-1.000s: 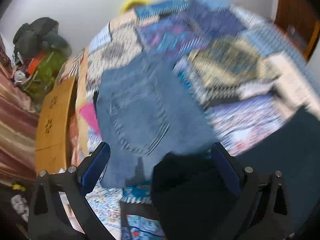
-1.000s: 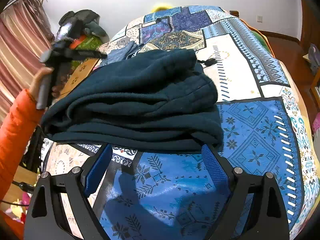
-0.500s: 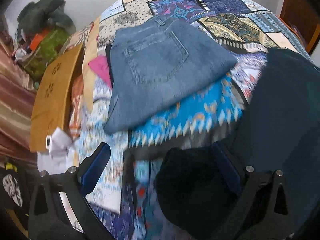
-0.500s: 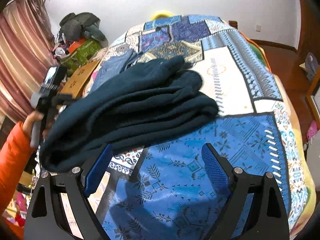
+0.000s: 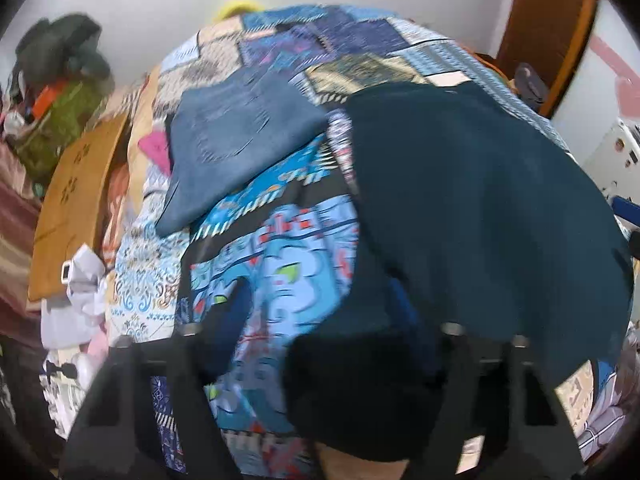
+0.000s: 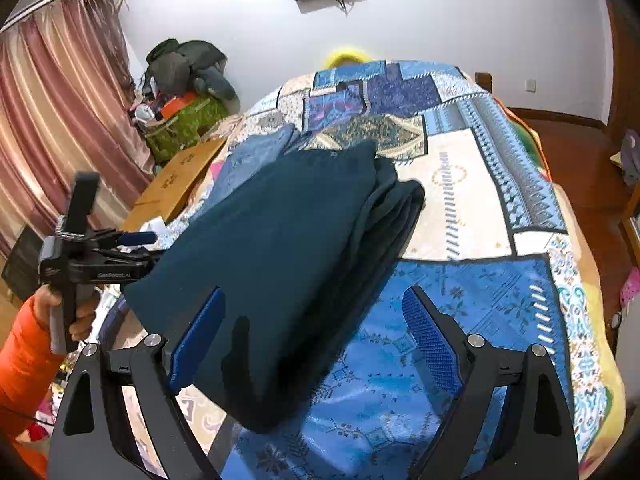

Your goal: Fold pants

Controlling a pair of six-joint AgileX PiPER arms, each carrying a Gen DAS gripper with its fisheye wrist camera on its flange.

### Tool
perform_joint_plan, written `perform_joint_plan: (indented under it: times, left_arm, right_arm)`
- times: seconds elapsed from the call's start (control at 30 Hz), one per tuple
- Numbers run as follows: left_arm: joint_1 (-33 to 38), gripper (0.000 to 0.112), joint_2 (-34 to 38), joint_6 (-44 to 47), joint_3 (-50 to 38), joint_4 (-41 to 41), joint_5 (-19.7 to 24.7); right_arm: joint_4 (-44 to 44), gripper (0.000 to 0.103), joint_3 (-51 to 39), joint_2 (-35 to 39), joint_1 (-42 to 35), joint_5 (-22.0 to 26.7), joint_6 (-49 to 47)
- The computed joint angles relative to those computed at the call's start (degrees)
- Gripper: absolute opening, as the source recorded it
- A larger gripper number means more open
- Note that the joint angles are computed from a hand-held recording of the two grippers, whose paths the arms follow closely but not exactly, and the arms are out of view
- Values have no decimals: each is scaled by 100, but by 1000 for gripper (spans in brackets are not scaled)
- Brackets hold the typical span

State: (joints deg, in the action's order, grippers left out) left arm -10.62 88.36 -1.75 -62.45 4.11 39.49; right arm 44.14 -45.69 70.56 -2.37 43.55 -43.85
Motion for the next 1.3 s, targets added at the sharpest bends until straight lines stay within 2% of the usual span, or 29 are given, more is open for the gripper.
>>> perform_joint_plan:
  times: [0.03, 0.1, 0.2, 0.27, 0.37, 0.47, 0.57, 0.67, 0.73, 0.83, 0.9, 0.97, 1.0, 1.1, 1.17, 1.3]
  left_arm:
    - [-62, 43, -34, -4, 26, -80, -13]
    - [-175, 42, -69, -310, 70, 53, -52]
    - [-154, 42, -146, -412, 196, 53, -185]
    - [-122, 37, -206, -517, 308, 146, -288]
    - [11, 37, -222, -520, 446, 212, -414]
    - [78, 37, -209, -591, 522, 314, -477]
    - [74, 37, -207, -482, 459, 249, -389]
    - [141, 39, -241, 25, 306, -217, -283]
    - [95, 39, -275, 89, 181, -201, -245]
    - [-34, 41, -265, -225, -49, 226, -219]
    - [71, 48, -200, -25, -252, -32, -204]
    - [151, 62, -113, 78, -449, -186, -260]
    - [155, 64, -45, 55, -571, -151, -321]
    - [89, 73, 253, -90, -1022, 86, -374]
    - [105, 81, 541, 95, -1454, -66, -280]
    - [111, 87, 1164, 264, -2329, -152, -25]
  right_arm:
    - [-35, 74, 19, 39, 48, -47, 1]
    - [-50, 66, 74, 164, 122, -157, -21]
    - [175, 53, 112, 292, 36, -37, -306]
    - [237, 40, 158, 310, 36, -30, -434]
    - [182, 33, 187, 361, 150, -146, -511]
    - [-287, 33, 234, 295, 470, -612, -329]
    - [-474, 33, 124, 404, 469, -632, -304]
    - [-884, 33, -9, 499, 477, -778, -60]
    - [-1055, 33, -154, 614, 365, -719, 42]
    - [-1161, 34, -516, 794, 145, -317, 126]
    - [-1119, 34, -641, 783, 35, -117, 88]
    - [-1208, 35, -815, 752, 8, -79, 134]
    - [-1196, 36, -857, 734, 3, -99, 121]
    - [-1069, 46, -1183, 882, -48, -18, 53]
    - [-936, 56, -1395, 1028, -54, -20, 2]
    - [-889, 63, -1900, 1477, -5, -135, 35]
